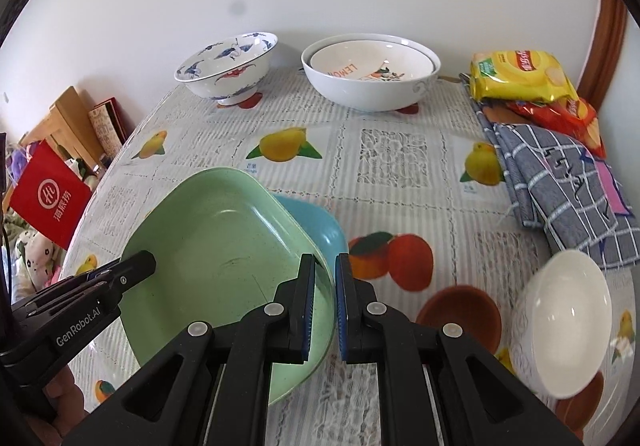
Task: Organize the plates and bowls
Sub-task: 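Lower the green plate onto the blue plate with both grippers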
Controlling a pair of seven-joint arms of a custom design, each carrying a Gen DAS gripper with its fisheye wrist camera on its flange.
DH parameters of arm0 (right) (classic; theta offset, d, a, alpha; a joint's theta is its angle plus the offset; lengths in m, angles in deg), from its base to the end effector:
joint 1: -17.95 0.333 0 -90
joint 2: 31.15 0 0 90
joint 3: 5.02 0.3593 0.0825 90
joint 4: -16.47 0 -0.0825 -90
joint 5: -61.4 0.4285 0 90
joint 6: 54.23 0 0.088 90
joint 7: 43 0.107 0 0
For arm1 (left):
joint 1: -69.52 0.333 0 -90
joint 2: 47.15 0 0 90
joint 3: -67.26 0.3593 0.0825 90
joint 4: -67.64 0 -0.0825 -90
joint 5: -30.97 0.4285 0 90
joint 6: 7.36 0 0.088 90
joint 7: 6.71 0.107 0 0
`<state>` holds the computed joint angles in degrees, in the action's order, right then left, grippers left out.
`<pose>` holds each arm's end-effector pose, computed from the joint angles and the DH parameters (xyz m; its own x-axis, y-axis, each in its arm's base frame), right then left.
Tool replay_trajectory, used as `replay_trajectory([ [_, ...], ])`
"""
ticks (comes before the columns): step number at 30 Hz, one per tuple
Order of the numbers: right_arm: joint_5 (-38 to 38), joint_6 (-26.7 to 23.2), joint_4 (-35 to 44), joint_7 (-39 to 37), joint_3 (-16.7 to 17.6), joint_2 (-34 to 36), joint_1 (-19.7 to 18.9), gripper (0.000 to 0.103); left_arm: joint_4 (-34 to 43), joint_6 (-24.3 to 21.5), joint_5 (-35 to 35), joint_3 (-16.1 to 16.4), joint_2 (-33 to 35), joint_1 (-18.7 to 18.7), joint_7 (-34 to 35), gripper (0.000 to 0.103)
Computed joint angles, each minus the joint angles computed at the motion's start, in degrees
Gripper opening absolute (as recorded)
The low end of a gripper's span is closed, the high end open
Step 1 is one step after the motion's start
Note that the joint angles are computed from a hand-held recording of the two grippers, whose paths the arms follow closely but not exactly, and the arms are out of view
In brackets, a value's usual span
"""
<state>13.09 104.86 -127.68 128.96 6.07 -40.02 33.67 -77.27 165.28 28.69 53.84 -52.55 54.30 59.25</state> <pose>0.4310 0.2549 0.3791 -0.1936 -0.9776 -0.0832 -0.8019 0.2065 -0.5606 0.4589 -0.2479 0.3833 -0.1072 -0.9683 0.2254 -0.8682 -0.0193 -0.4958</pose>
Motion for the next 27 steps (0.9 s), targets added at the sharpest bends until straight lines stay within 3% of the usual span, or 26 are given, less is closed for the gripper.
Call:
replay_trajectory([
  [7, -1.6, 3.4, 1.32, -2.01, -2.07, 3.21, -1.07, 0.011, 3.03, -0.64, 8.37, -1.18, 3.25, 1.78, -8.06, 0.011],
  [15, -0.89, 4.32, 2.31, -6.17, -4.02, 5.44, -0.97, 0.01, 4.27, -0.89, 12.76, -0.35, 4.82, 0.96, -11.3, 0.011],
  [22, -2.44, 4.6, 3.49, -7.73, -4.75, 6.92, -0.43, 0.01, 3.89, -0.95, 9.16, -0.03, 4.15, 0.93, -6.51, 0.011],
  [27, -1.69, 4.26, 5.06, -8.66, -5.64, 8.26, 0.22, 0.016, 3.44, -1.72, 6.01, -0.27, 3.36, 0.41, -2.49, 0.011],
])
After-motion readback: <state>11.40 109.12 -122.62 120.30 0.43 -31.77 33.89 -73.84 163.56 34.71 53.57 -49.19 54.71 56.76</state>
